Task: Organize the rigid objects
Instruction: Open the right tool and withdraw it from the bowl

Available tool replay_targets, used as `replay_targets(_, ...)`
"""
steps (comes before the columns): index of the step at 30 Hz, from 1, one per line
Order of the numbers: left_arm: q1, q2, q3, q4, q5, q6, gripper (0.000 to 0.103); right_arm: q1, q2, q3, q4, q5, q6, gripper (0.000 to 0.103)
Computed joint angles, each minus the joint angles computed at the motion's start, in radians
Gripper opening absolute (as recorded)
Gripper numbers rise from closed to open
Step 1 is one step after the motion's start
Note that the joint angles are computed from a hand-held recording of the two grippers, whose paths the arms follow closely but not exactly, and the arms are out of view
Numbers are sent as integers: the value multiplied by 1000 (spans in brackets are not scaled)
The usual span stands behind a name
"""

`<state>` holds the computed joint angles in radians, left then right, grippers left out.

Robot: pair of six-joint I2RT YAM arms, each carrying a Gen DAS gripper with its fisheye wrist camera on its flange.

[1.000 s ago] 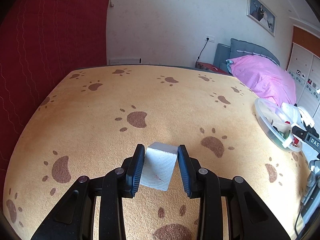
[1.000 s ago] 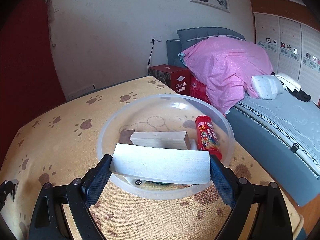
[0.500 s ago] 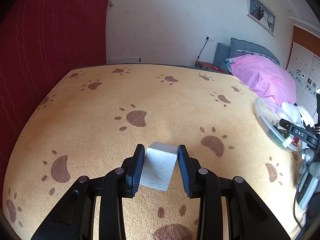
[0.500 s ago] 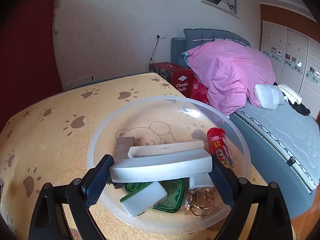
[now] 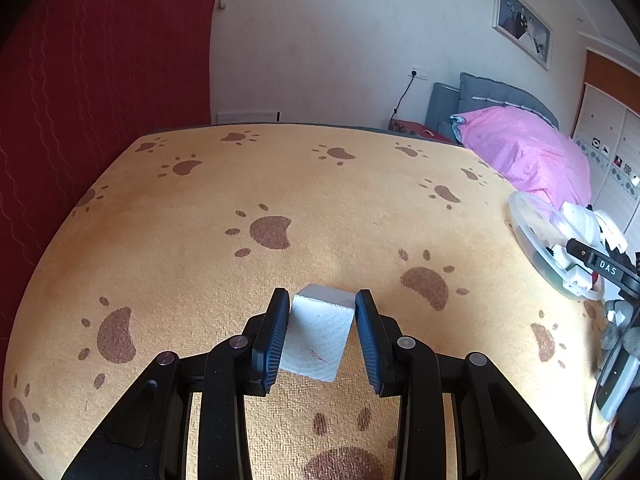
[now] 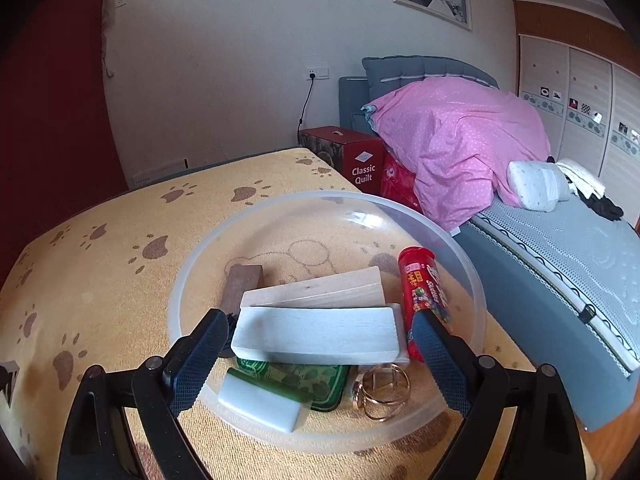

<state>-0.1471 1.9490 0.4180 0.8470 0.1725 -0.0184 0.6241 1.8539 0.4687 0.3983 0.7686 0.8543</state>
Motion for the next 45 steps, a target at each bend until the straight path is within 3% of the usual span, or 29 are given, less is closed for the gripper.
replay_targets(11, -1, -3, 3, -9, 12, -2, 35, 7, -36, -25, -65, 6, -2, 99)
replay_targets(18, -5, -4, -1, -6, 12, -4, 35, -81, -24, 7, -97, -56, -44, 99)
replay_targets(21, -8, 1, -1, 1, 9, -6, 35, -137, -9, -22, -9, -106, -70, 100)
replay_targets(26, -12, 3, -1, 0, 6, -7, 35, -153, 5, -5, -6, -77, -106, 102)
replay_targets(33, -7, 3, -4, 5, 19, -28, 35, -211, -15, -32, 41, -140, -121, 102)
replay_targets(37, 14, -13, -9, -8, 41, -42, 35, -168, -101, -124, 96, -128, -116, 102)
replay_targets(45, 0, -75, -23, -48, 64, -39, 35, -63, -170, -171, 21, -72, -180, 102)
